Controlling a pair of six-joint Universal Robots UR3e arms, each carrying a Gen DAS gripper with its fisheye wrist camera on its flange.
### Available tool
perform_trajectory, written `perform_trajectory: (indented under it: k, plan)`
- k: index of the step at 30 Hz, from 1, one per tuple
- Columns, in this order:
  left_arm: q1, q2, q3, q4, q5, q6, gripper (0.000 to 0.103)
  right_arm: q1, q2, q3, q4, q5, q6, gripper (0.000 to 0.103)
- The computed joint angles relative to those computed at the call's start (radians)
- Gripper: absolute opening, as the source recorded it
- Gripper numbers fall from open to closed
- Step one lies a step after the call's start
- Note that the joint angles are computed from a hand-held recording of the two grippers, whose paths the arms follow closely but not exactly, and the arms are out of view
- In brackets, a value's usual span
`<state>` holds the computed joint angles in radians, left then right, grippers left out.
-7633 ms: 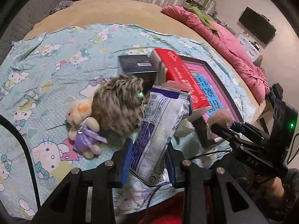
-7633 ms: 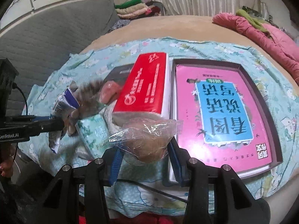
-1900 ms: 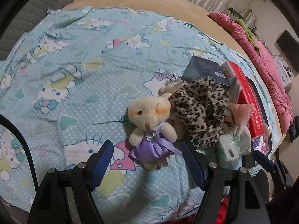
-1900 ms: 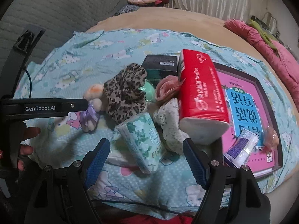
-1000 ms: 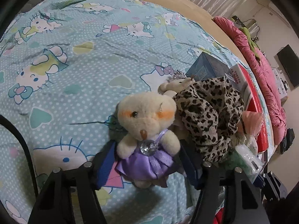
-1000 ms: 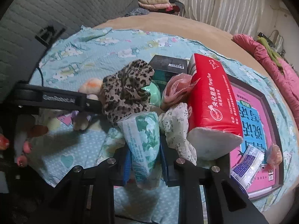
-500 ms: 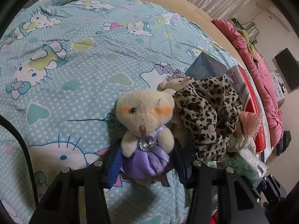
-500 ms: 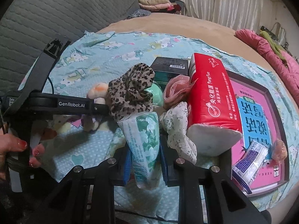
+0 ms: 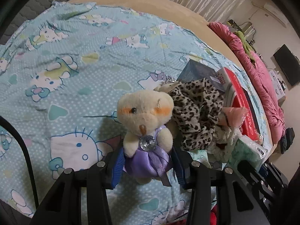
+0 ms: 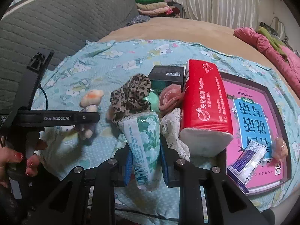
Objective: Organize soft objects
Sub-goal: 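Lift and carry the bear with the left gripper while the right carries the tissue pack toward the tray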
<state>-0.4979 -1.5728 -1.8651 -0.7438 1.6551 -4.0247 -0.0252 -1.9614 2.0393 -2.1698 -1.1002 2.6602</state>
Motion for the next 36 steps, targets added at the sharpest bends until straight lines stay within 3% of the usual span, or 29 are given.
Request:
perform_trajectory:
  k: [13, 36]
  plan:
    - [-0.074, 0.017, 0.128, -0.121, 0.074, -0.028, 0.047, -0.087, -0.054, -0.016, 0.098, 0.096, -0.051, 0.026]
    - [-0.208, -0.175, 0.498, -0.275, 0.141, -0.022, 0.047, -0.346, -0.169, -0.069, 0.354, 0.274, -0.177, 0.026]
